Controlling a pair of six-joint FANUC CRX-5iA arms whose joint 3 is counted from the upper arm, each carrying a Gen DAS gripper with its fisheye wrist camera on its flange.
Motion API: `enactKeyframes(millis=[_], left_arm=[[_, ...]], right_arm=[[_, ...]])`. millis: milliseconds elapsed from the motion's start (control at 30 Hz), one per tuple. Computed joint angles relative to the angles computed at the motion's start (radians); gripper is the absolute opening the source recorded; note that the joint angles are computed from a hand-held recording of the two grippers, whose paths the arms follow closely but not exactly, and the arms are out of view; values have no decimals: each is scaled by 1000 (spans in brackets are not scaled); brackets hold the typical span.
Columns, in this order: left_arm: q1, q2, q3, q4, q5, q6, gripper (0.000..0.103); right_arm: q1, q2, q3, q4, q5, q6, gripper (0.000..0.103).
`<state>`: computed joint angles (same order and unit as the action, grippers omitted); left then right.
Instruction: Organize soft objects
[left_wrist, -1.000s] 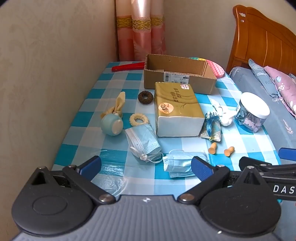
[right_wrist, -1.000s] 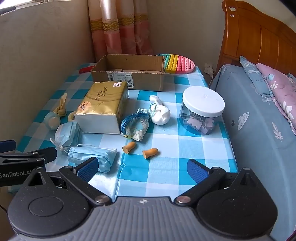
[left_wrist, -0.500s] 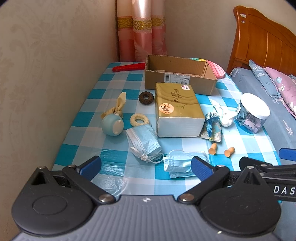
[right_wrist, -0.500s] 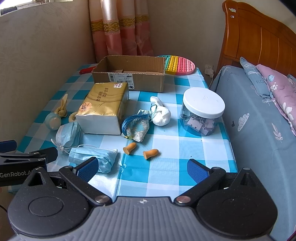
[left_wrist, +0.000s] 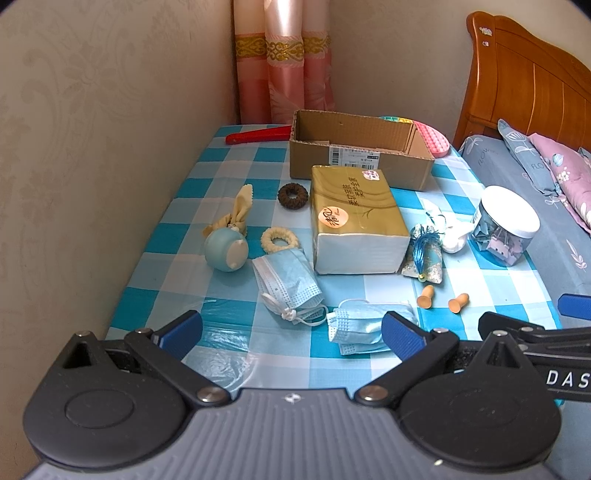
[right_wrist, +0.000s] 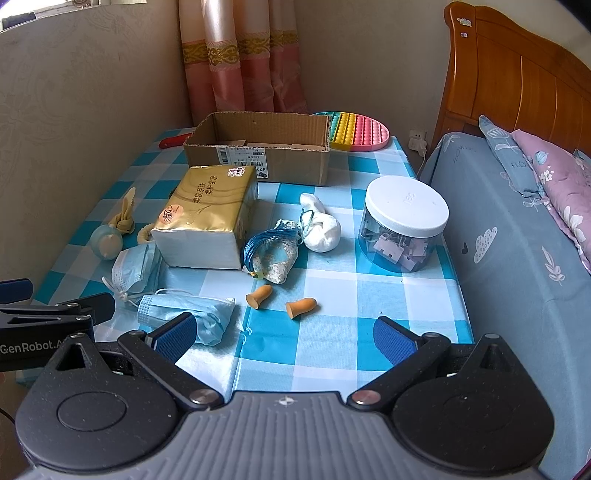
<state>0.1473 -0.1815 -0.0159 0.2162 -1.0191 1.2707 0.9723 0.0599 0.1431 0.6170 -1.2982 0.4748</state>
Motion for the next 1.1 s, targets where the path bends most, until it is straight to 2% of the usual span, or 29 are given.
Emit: enactKeyframes(millis=[1100], left_arm=[[-17, 12, 26, -26, -1, 9, 102]], right_arm=[[-4, -13, -19, 14, 22, -4, 103]])
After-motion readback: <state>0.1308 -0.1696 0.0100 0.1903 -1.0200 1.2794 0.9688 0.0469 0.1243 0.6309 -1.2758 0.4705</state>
